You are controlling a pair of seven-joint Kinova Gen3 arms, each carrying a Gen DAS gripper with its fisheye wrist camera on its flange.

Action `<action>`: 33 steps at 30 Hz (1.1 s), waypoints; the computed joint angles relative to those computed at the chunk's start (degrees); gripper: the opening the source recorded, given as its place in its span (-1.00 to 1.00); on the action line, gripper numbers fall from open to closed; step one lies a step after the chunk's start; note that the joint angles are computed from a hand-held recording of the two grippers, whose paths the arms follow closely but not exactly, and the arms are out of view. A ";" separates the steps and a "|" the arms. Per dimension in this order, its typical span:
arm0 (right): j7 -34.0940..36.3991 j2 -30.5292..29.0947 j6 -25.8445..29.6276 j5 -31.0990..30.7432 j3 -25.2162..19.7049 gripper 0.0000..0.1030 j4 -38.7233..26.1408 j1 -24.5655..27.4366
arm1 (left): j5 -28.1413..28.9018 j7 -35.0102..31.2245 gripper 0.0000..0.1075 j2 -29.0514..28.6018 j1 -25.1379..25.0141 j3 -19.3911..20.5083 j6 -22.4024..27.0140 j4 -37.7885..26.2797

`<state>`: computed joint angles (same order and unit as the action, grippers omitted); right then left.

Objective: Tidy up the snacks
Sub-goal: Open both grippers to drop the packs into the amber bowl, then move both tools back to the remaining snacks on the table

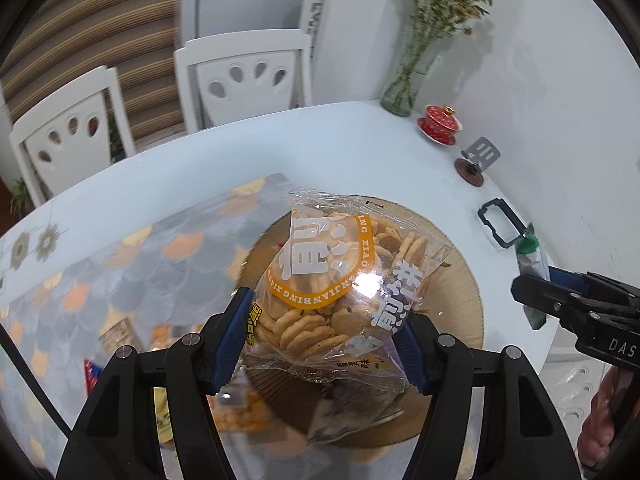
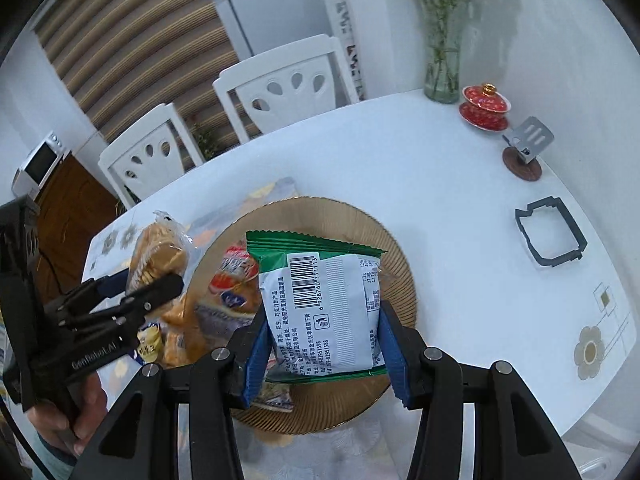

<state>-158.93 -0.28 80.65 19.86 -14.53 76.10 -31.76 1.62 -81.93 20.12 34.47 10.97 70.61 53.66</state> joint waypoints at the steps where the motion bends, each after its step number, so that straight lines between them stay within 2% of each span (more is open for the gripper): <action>1: 0.13 -0.10 -0.15 -0.37 0.32 -0.05 0.13 0.32 | -0.31 0.07 0.19 0.69 0.53 0.12 0.37 -0.99; 7: 1.74 0.05 -2.46 -3.11 1.59 -0.03 1.67 2.34 | -1.88 0.79 0.21 4.33 3.45 -0.47 2.85 -6.30; 8: 1.91 0.12 -2.96 -3.57 1.71 0.05 2.01 2.57 | -2.61 1.44 0.22 5.41 4.28 -0.87 4.07 -7.92; 9: 2.66 0.34 -3.37 -4.53 2.08 0.25 2.16 3.03 | -2.92 1.98 0.26 6.43 4.75 -1.20 5.45 -9.46; 10: 2.95 0.62 -3.38 -5.32 2.37 0.34 2.28 3.41 | -2.65 2.23 0.29 7.23 4.79 -1.30 6.66 -10.68; 12: 2.78 0.16 -4.54 -5.97 2.59 0.33 3.60 3.86 | -1.12 2.55 0.29 7.67 4.03 -1.24 7.46 -11.10; 16: 2.84 -0.63 -5.81 -8.17 2.94 0.34 5.49 5.00 | 1.67 1.99 0.29 5.55 1.60 -0.98 5.56 -7.46; 20: 2.52 -0.69 -6.04 -9.33 2.47 0.34 5.97 5.44 | 1.65 2.17 0.29 3.43 0.05 -1.35 4.81 -4.23; 28: 1.35 2.02 -4.66 -7.83 1.01 0.34 2.69 2.25 | 3.22 3.69 0.29 -2.96 -6.23 -1.85 2.36 6.00; 33: 0.51 4.53 -4.62 -6.85 0.91 0.34 -0.60 -0.86 | 4.68 3.81 0.29 -7.48 -11.97 -2.70 1.56 11.10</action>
<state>-158.42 4.26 76.04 13.01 -13.62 75.50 -32.62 6.30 -78.11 12.64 22.50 8.28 72.17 64.76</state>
